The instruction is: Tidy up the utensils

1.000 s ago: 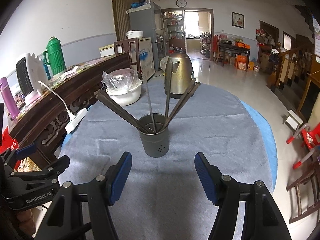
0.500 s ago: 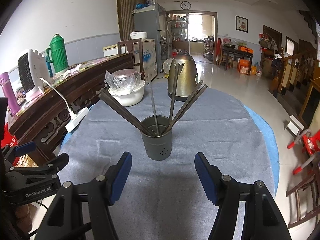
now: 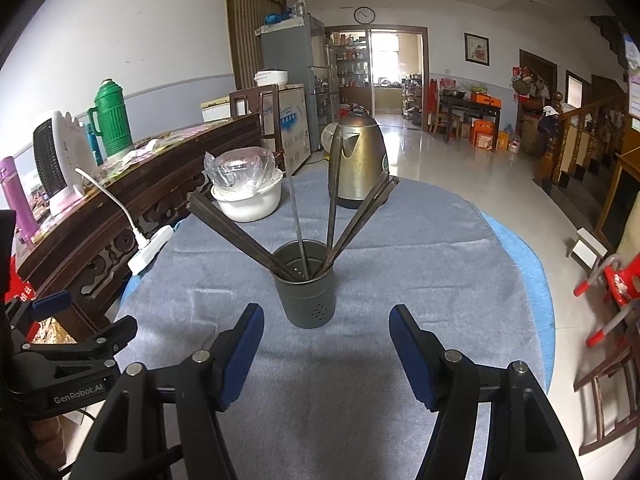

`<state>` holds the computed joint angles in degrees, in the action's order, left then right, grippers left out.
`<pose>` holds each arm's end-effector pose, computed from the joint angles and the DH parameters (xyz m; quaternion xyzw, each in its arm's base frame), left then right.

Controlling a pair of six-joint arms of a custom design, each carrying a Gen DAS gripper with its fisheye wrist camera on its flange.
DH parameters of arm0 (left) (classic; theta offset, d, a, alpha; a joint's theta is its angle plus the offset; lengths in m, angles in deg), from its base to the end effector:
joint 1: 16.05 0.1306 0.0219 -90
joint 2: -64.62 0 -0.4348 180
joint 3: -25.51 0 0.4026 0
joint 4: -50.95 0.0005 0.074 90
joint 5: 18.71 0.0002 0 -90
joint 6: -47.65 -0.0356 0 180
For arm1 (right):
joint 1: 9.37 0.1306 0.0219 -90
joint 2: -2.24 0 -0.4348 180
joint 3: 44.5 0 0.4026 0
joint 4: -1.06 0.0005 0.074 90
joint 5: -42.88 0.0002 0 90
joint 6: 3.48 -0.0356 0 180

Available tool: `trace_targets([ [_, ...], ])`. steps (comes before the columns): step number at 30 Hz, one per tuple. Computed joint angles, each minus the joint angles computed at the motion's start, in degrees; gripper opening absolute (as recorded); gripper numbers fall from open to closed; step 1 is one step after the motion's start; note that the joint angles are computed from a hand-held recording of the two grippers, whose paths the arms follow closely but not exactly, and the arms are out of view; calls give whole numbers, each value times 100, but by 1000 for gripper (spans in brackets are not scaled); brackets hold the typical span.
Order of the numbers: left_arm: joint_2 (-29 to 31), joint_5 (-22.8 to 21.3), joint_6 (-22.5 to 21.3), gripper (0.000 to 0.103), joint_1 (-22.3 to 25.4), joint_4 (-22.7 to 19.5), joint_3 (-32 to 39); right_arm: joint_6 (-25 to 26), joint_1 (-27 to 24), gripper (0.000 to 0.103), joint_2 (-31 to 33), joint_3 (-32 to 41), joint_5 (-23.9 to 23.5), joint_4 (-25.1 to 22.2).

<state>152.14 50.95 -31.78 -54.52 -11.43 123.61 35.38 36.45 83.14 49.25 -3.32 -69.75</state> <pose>0.3715 -0.2800 0.5544 0.1682 0.9166 0.0181 0.3623 0.2957 0.2682 0.5649 0.1442 0.8861 -0.0459 0.4382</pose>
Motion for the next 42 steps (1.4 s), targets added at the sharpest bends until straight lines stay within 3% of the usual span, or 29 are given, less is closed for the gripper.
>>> trace_targets([
  [42,-183,208,-327,97,140,373,-225,-466,210,69,250,249,396,-281],
])
